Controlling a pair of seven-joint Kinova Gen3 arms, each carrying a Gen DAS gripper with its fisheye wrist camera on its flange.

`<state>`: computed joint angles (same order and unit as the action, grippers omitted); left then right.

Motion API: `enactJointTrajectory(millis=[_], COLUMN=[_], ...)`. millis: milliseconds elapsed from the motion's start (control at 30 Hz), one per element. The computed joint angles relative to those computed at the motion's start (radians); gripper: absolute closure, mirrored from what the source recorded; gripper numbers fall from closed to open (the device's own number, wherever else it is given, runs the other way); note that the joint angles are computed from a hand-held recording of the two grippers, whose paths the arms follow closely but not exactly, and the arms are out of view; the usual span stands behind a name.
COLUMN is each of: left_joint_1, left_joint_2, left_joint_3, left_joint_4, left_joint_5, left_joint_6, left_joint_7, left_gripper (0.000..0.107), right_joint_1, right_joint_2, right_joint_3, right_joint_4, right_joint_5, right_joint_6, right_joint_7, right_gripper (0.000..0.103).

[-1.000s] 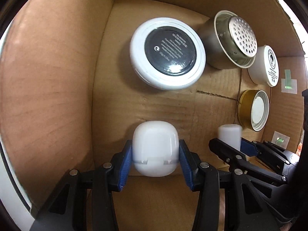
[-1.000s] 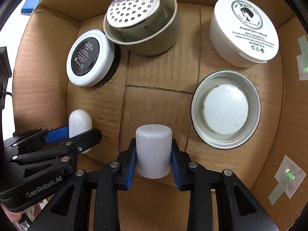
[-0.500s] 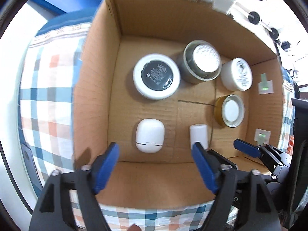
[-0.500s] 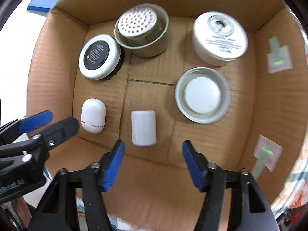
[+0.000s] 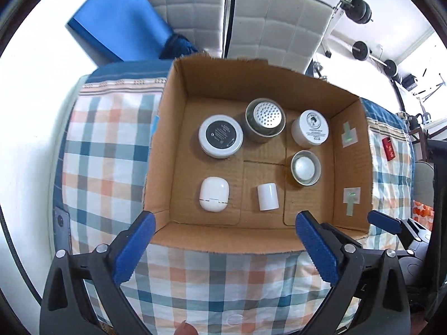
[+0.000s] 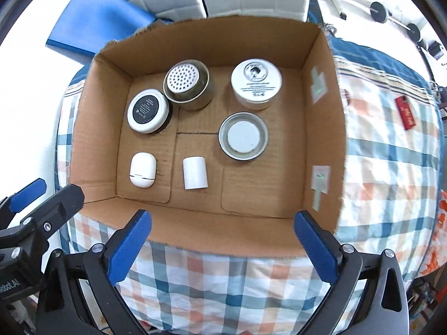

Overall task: Organize rigid objects
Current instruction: 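Move both tools out of the box toward the walnut and red packet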

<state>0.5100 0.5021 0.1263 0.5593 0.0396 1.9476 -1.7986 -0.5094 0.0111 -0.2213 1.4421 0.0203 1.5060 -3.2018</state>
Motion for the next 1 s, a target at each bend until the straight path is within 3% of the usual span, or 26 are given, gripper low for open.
enactJointTrajectory(millis=[200, 533, 733, 1000], left_joint_1=[-0.006, -0.001, 0.052, 0.312], left_joint_2=[-0.060, -0.111, -0.123, -0.033], left_joint_3=[0.008, 0.018, 0.028, 0.019], left_joint_4=[0.027, -0.018, -0.052, -0.206], left_joint_5=[0.011, 0.025, 0.021, -0.073], left_joint_6=[-0.027, 0.014, 0.030, 0.062], left_joint_7=[0.005, 0.028, 0.063, 0.097], left_gripper=[0.005, 0.005, 0.005, 0.005], right_joint_1=[-0.072, -0.164, -0.163, -0.050], right_joint_2=[0.009, -0.002, -0.074, -0.268], right_joint_3=[-0.038, -0.083, -0.109, -0.143], right_joint_4=[-0.180, -0.291, -0.245, -0.090], right_joint_5=[0.089, 0.173, 0.180, 0.098], right_joint_6=[0.186, 0.299, 0.296, 0.367], right_joint_7=[-0.082, -0.165, -0.220, -0.288], right_gripper=[0.000, 0.000, 0.000, 0.000])
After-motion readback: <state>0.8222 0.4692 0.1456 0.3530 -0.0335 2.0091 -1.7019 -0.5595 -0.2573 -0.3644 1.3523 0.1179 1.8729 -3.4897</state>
